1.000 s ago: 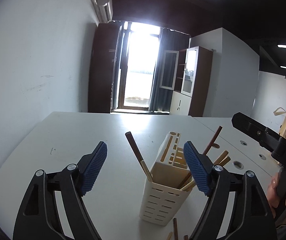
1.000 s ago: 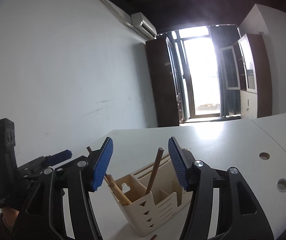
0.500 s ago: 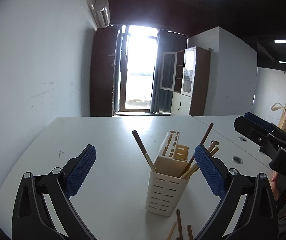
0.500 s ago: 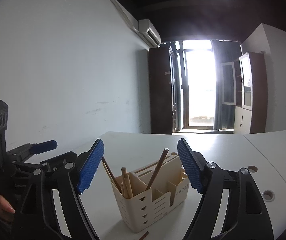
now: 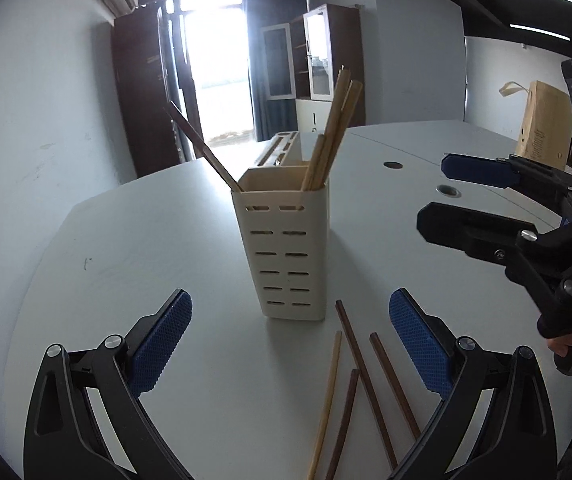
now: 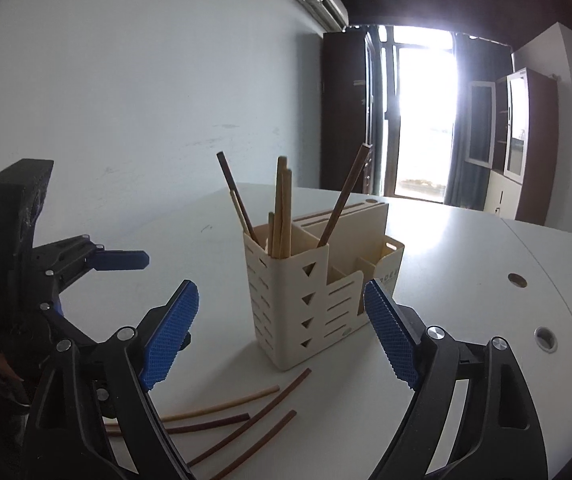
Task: Organize utensils
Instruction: 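Move both open tools back toward the remaining chopsticks, then close the right gripper on a dark brown chopstick while the left closes on a bamboo one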
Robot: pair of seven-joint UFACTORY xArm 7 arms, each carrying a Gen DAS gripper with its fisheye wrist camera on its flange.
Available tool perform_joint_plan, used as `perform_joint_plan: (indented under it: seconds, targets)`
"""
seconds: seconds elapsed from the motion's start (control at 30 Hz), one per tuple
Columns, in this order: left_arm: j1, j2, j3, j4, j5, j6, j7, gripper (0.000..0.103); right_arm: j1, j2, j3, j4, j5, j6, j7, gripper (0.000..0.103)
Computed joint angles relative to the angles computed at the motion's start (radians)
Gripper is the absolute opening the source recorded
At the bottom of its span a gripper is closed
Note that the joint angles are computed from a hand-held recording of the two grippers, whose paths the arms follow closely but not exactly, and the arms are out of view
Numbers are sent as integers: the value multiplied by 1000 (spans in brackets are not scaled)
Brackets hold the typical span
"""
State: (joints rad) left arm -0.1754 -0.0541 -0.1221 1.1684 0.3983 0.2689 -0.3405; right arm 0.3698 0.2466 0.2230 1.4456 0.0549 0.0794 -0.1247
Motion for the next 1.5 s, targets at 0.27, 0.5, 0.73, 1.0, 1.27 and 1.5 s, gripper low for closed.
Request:
perform_joint_plan:
  seconds: [0.27, 0.5, 0.73, 1.0, 1.27, 1.5]
  targets:
    - [-8, 75, 17, -9, -49, 16, 41, 97, 52, 68, -77, 24, -87, 88, 79, 85]
    - [-48, 152, 51, 22, 89, 65, -16, 97, 31, 158, -72, 137, -89, 255, 94, 71]
    - [-55, 190, 47, 49, -35, 120, 74, 97, 34, 246, -75, 239, -77, 444, 91, 57]
    - [-51, 220, 48, 72, -144, 177, 149, 97, 55, 254, -84, 247, -104, 522, 60, 56]
    - [-30, 211, 45, 67, -237, 212, 223, 98, 41, 229, -57, 242, -76, 571, -22, 37]
    - [-33, 198, 41, 55, -244, 198, 260, 85, 39, 212, -35, 213, -39, 541, -103, 10]
